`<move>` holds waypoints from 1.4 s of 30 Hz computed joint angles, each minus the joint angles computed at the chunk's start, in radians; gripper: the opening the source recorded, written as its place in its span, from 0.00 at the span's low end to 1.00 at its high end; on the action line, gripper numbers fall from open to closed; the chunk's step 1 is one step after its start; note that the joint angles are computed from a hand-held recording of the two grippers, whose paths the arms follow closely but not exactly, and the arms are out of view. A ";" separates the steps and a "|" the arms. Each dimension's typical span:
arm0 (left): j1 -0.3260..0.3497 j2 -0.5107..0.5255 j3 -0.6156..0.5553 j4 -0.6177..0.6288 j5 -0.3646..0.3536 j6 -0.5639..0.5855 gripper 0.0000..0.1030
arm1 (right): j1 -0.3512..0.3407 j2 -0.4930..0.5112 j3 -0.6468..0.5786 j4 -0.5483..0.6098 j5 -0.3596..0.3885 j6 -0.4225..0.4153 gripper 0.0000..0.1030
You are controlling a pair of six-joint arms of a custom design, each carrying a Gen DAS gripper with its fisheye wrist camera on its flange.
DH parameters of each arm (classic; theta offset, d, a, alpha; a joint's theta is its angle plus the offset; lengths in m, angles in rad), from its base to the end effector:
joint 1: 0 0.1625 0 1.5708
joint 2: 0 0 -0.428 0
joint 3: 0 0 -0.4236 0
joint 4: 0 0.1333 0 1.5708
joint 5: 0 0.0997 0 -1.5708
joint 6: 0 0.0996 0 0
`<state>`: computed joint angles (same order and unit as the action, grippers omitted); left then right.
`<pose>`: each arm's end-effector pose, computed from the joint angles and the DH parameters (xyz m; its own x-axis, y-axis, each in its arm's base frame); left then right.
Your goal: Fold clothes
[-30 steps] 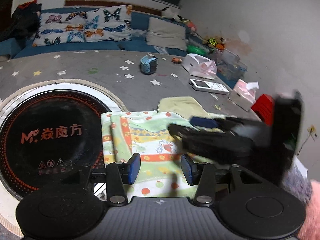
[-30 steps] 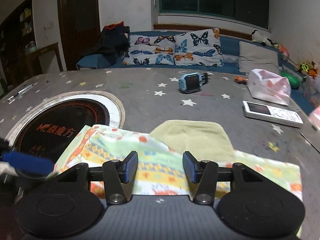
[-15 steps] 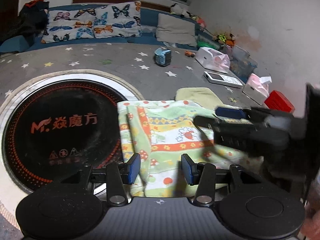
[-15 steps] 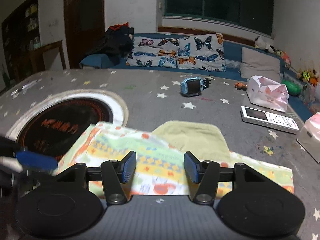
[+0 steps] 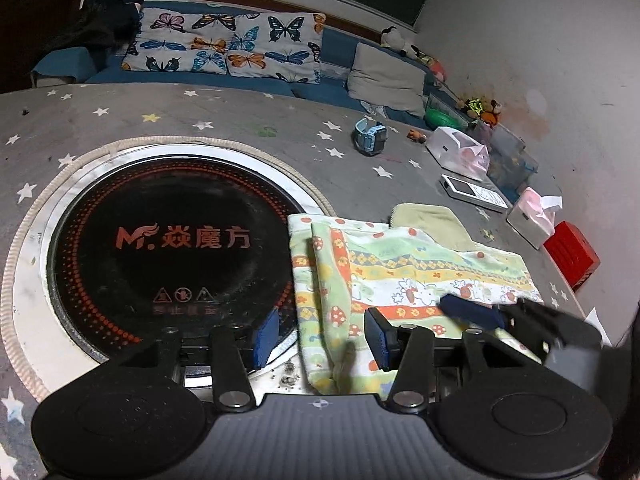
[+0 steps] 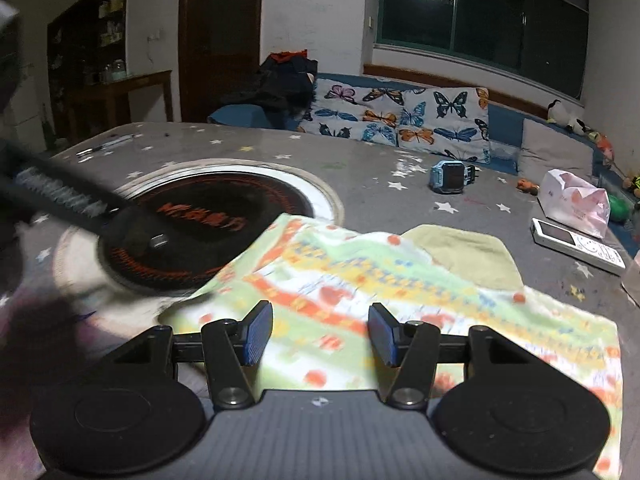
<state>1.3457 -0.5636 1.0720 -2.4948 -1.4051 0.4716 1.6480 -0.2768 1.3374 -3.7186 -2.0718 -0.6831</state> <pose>-0.0466 -0.8744 0.1353 -0.7769 0.5434 -0.3178 0.6254 0.7239 -0.2911 0.1425 -0.7335 -0.0425 -0.6811 -0.0162 0.7320 -0.6005 0.5845 -0.5457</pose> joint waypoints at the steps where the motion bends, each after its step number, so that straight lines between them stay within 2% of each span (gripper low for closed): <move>1: -0.001 -0.002 0.004 0.001 -0.005 0.004 0.49 | 0.002 -0.003 0.014 -0.008 0.005 0.005 0.53; 5: -0.008 -0.008 0.033 -0.016 -0.013 0.035 0.49 | 0.001 -0.045 0.113 -0.101 0.014 0.086 0.53; 14: -0.014 -0.001 0.067 -0.041 0.021 0.089 0.49 | -0.029 -0.117 0.280 -0.321 -0.157 0.193 0.53; 16: -0.012 0.000 0.067 -0.044 0.035 0.089 0.49 | -0.043 -0.133 0.323 -0.354 -0.166 0.221 0.50; 20: -0.010 -0.011 0.075 -0.042 0.043 0.084 0.49 | -0.042 -0.142 0.362 -0.399 -0.171 0.240 0.51; 24: -0.010 -0.036 0.107 -0.050 0.049 0.094 0.57 | -0.030 -0.142 0.376 -0.402 -0.170 0.260 0.54; 29: -0.007 -0.074 0.162 -0.060 0.066 0.109 0.67 | -0.006 -0.126 0.365 -0.378 -0.185 0.263 0.62; 31: -0.006 -0.089 0.184 -0.067 0.072 0.110 0.70 | 0.004 -0.116 0.358 -0.379 -0.192 0.252 0.68; 34: -0.003 -0.108 0.213 -0.079 0.083 0.111 0.76 | 0.018 -0.103 0.346 -0.376 -0.210 0.235 0.70; 37: 0.001 -0.124 0.237 -0.087 0.089 0.113 0.81 | 0.027 -0.094 0.339 -0.375 -0.220 0.237 0.82; 39: 0.002 -0.137 0.257 -0.102 0.094 0.122 0.87 | 0.033 -0.088 0.334 -0.376 -0.227 0.231 0.82; 42: 0.002 -0.155 0.288 -0.134 0.103 0.141 0.92 | 0.044 -0.076 0.322 -0.375 -0.244 0.223 0.89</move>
